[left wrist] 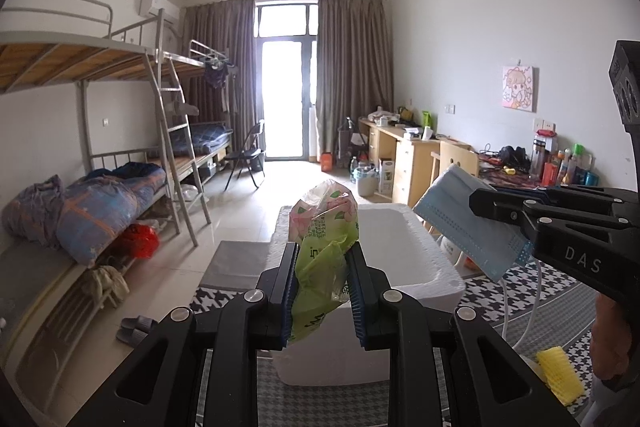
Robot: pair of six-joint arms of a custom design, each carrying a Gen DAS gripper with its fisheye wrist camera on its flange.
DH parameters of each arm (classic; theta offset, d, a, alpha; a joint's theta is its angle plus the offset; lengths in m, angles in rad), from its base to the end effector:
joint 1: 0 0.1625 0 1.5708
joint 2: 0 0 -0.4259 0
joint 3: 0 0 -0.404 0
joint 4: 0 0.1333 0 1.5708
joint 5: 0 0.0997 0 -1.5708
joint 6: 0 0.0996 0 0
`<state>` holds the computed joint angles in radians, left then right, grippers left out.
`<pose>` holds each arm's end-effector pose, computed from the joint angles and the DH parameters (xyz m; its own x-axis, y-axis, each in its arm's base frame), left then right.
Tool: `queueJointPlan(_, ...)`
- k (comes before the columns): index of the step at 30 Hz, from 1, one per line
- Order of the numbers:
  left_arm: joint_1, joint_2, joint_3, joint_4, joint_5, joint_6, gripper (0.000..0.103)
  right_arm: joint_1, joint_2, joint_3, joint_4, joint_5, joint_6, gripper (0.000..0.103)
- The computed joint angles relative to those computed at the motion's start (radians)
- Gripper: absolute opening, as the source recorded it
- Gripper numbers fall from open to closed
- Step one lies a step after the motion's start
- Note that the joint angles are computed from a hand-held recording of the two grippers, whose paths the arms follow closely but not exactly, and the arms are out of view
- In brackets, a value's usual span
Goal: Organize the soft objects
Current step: 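Lower the face mask into the foam box and open the right tool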
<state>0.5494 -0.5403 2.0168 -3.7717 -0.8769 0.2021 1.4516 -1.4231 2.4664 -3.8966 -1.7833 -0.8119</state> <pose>-0.3480 -0.4441 -0.0119 -0.6191 0.5040 -0.6022 0.7788 0.2959 -0.5531 0.0654 -0.3983 0.3026 -0.6759 0.0133 0.7369 -0.6635 0.4243 -0.6162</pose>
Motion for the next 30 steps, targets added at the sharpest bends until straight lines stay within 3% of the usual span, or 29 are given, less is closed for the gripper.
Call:
queueJointPlan(15, 0.024, -0.02, 0.015, 0.022, 0.02, -0.011, 0.025, 0.03, 0.075, -0.084, 0.05, -0.033, 0.012, 0.013)
queueJointPlan(30, 0.031, -0.037, 0.038, 0.01, 0.043, -0.02, 0.025, 0.029, 0.139, -0.172, 0.19, -0.064, 0.052, 0.013)
